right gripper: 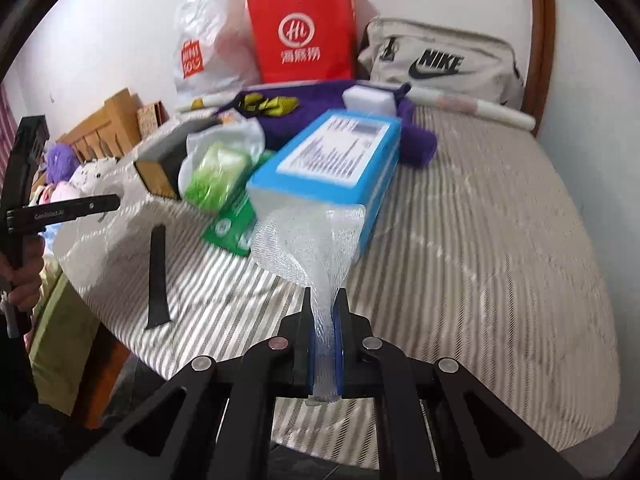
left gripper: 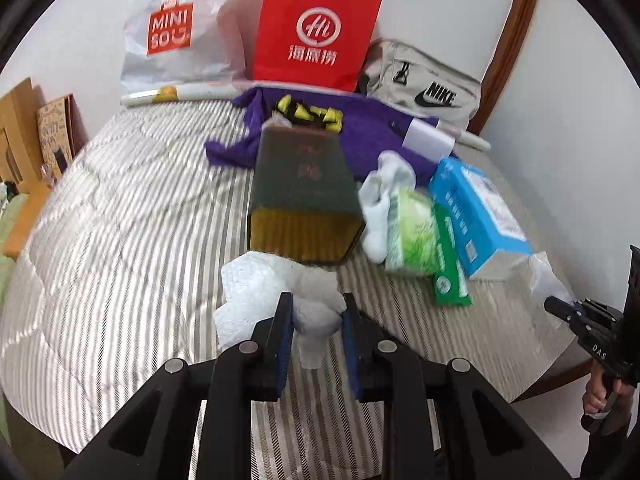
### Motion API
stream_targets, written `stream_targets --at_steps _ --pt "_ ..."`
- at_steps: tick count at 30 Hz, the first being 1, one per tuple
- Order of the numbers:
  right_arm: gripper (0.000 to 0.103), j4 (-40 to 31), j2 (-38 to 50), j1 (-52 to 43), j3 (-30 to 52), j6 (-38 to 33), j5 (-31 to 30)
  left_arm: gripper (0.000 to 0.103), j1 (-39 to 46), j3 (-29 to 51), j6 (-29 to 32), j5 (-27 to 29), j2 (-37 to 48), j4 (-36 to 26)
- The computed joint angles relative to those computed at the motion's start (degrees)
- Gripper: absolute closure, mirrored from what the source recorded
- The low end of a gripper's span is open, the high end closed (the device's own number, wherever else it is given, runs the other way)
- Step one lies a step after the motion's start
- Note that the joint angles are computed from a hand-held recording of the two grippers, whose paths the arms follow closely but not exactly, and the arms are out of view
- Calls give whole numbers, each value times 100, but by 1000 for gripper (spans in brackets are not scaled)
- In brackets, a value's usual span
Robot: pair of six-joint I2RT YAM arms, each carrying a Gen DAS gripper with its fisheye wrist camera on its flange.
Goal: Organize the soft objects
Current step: 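Carry the wipe with the left tool while the right tool carries the mesh bag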
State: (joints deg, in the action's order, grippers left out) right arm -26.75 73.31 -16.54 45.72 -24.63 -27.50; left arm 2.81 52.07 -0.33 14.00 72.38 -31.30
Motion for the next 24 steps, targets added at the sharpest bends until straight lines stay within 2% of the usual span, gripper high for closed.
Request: stream_targets --at_steps 4,24 --pt "96 -169 169 -29 429 48 -276 81 -53 357 -36 -82 87 -126" --pt "96 -445 1820 569 2821 727 -271 81 -227 2123 -206 -357 1194 -418"
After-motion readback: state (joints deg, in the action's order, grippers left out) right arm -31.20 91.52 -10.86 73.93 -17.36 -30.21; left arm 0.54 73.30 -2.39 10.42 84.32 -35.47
